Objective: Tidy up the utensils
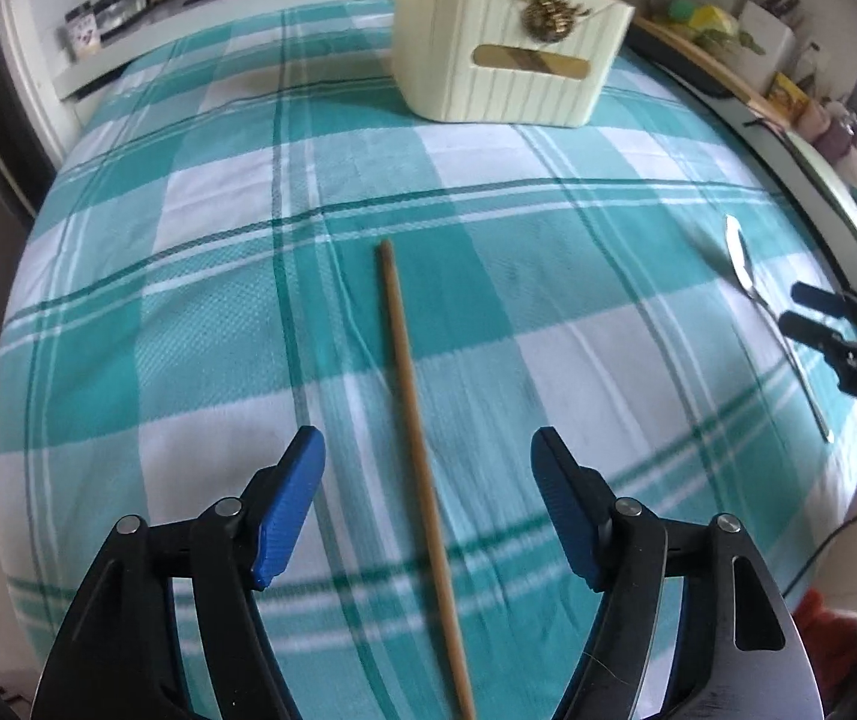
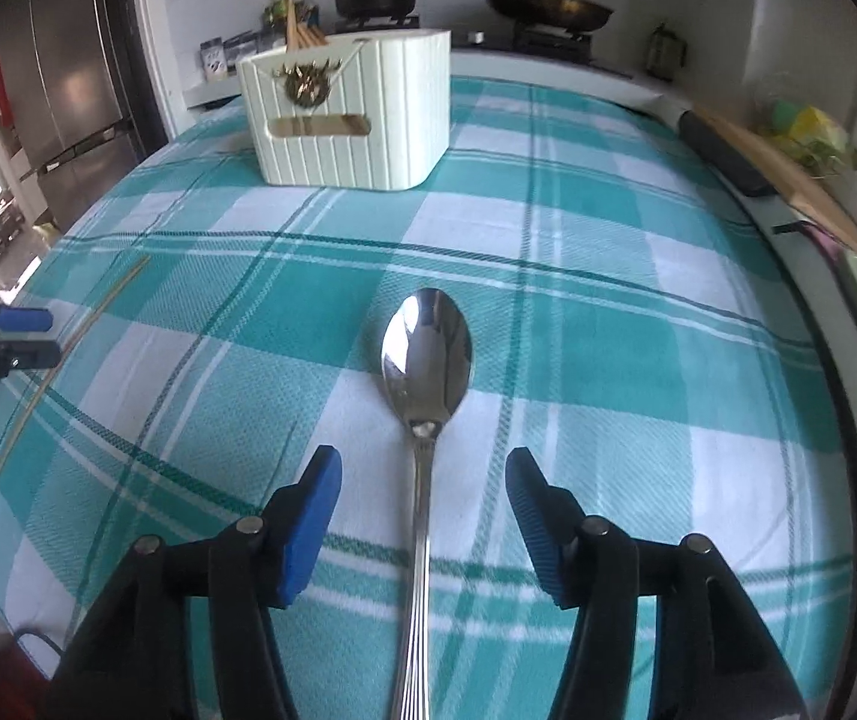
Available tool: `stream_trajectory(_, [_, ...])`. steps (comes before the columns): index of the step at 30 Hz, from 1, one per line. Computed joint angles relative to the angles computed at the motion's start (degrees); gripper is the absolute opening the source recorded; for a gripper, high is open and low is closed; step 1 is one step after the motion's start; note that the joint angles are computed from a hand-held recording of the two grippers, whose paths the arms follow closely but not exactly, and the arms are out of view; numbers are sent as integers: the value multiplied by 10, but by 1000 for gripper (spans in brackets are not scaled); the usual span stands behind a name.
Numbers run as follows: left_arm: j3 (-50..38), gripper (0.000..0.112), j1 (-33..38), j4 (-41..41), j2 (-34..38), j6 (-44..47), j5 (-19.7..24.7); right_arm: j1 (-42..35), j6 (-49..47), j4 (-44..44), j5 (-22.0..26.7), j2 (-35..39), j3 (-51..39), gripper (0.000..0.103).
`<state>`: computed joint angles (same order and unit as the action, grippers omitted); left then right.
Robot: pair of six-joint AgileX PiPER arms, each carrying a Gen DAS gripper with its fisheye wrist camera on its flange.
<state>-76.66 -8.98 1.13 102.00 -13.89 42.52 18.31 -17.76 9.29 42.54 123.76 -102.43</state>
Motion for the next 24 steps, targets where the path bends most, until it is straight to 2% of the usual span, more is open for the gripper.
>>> stream_trajectory(8, [-46,71,-7,45,49,-37,19,6,13,-5,36,66,-91,58])
stream_trajectory(12, [-60,65,-15,71,60,-59,23,16,27,-22,46,101,-144,59])
stream_trajectory(14, [-63,55,-17,82,62,-70,21,20,34,-30,50,115,-166,62])
stream_trajectory(15, [-61,31,-12,64,60,-56,12,23,39,-36,49,121,-176,61])
stream_trajectory(16, [-59,17,-9,53,58,-49,4,24,46,-42,45,125,-182,57])
stream_trajectory(18, [-58,6,-7,56,59,-57,-3,23,50,-43,38,131,-190,42])
stream_trajectory(20, [-46,4,-2,49,54,-59,-25,20,50,-36,45,136,-202,42])
stream_trajectory(24, [-10,4,-1,45,25,-78,-63,9,8,19,-12,83,-124,42])
